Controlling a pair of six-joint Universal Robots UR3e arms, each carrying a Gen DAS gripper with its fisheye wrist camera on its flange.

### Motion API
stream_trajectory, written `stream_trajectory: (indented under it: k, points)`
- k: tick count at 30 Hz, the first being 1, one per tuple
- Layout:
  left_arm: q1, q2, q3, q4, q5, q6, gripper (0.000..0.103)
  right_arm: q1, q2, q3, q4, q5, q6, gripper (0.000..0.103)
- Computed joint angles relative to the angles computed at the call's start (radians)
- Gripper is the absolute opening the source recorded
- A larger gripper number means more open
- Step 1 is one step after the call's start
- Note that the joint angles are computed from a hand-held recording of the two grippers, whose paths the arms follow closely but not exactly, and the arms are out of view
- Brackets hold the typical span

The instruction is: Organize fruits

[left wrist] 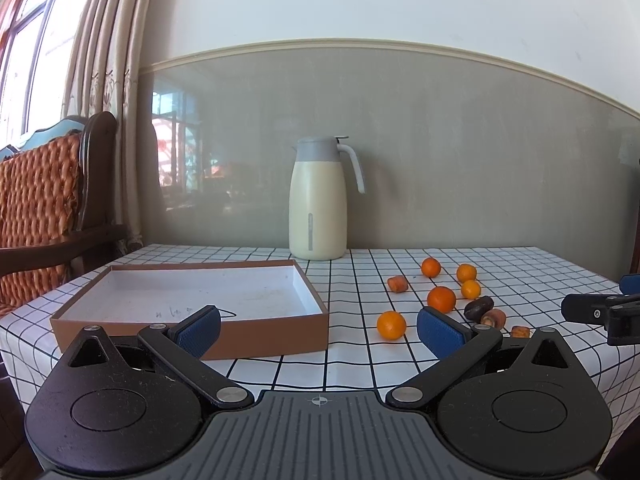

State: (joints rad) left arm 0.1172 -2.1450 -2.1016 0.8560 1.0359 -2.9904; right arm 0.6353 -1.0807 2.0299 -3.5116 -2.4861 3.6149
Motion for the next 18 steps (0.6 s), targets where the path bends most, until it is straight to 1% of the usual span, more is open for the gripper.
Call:
stream_trajectory:
  k: [18]
  points:
    - [0.011,0.003,-0.01,0.007,-0.015,0.002,0.103,-0.008,-0.006,0.015,-0.024,0.011,0.001,0.097]
